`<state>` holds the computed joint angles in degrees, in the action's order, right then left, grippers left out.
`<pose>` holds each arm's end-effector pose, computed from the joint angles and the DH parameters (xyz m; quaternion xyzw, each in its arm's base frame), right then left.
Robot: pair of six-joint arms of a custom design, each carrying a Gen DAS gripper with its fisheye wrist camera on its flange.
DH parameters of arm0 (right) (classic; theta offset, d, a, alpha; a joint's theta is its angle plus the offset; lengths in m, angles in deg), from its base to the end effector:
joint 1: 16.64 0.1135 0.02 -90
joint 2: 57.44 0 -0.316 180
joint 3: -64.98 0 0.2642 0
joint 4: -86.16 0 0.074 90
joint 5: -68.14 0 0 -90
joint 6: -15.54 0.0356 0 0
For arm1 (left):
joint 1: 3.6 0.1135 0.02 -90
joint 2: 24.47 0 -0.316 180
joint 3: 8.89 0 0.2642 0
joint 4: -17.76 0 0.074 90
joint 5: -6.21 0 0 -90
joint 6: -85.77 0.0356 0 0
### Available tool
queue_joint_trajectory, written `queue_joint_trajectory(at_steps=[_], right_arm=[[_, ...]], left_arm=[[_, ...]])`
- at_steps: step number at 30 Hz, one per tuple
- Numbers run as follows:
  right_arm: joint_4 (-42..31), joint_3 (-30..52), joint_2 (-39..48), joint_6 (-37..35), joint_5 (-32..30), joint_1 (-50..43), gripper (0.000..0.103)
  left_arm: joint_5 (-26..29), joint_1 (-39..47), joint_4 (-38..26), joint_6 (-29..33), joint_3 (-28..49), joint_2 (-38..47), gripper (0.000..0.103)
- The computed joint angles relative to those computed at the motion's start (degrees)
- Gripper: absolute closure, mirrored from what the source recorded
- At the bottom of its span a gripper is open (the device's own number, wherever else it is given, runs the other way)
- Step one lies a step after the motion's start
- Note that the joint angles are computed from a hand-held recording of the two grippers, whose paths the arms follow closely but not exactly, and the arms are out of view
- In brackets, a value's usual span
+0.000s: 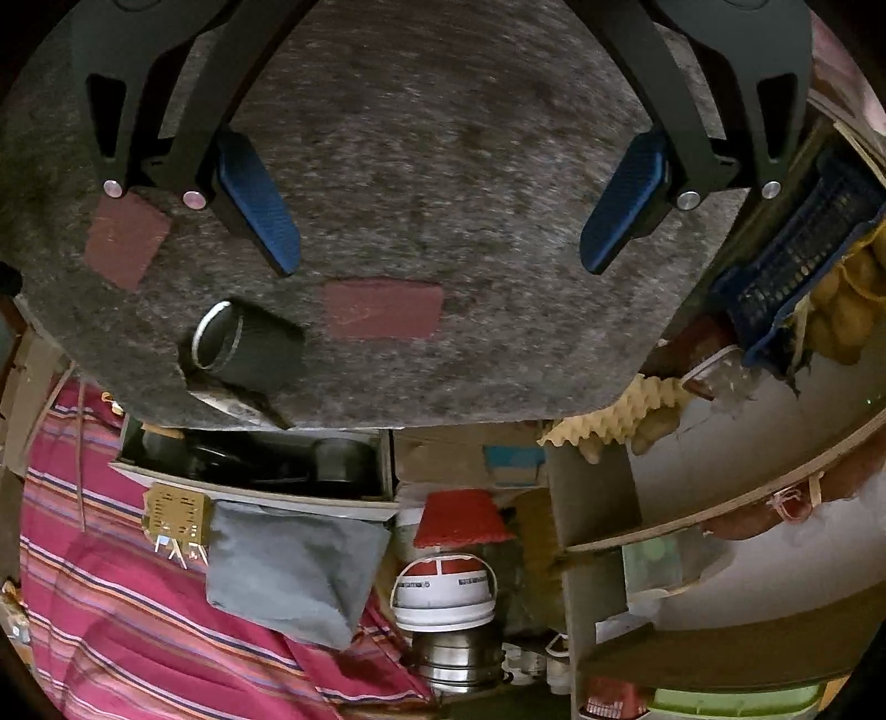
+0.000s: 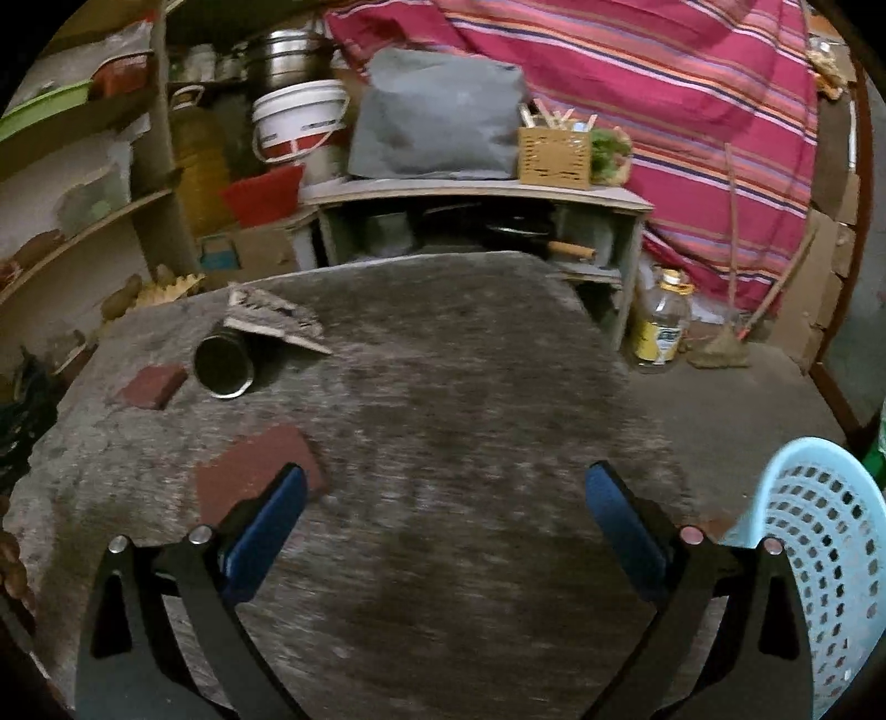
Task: Collect trash
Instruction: 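Move both open grippers back over the table toward the maroon pads, then grasp the large maroon scouring pad with the right gripper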
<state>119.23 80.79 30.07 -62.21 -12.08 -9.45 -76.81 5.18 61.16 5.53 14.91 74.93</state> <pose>0.1738 0.0158 0.1103 0.0765 0.8954 -0.0028 0.4386 0.2278 0.0308 0.1111 0.0369 0.8736 0.0251 0.4847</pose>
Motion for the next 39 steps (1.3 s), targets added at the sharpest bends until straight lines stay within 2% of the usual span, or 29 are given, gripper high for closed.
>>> queue_joint_trajectory(at_steps=[3, 8, 12, 15, 23, 29, 39], right_arm=[[-1.98, 2.03, 0.55, 1.01, 2.86, 3.94, 0.005], [-1.73, 3.8, 1.11, 1.43, -0.04, 5.82, 0.005], [-0.62, 4.75, 4.68, 0.95, 2.95, 9.05, 0.004], [0.19, 5.21, 6.51, 0.77, 4.38, 10.66, 0.004], [3.47, 6.02, 12.41, 2.14, 3.29, 11.72, 0.004], [3.53, 6.96, 14.58, 1.96, 3.84, 13.36, 0.004], [1.6, 9.29, 17.52, 1.53, 0.6, 12.49, 0.004]], left_arm=[[1.93, 1.98, -1.0, 0.36, 0.81, -0.34, 0.006], [4.02, 3.7, -3.49, 0.97, 2.25, -0.05, 0.006], [4.63, 4.26, -4.79, 1.51, 2.92, 0.57, 0.006], [4.18, 4.42, -3.24, 1.16, 2.53, 1.18, 0.005], [2.99, 5.49, -0.71, 0.6, 2.1, 2.38, 0.005], [1.8, 5.65, -0.56, 0.45, 3.09, 4.14, 0.005], [-0.17, 4.84, -2.63, 0.36, 5.0, 6.42, 0.005]])
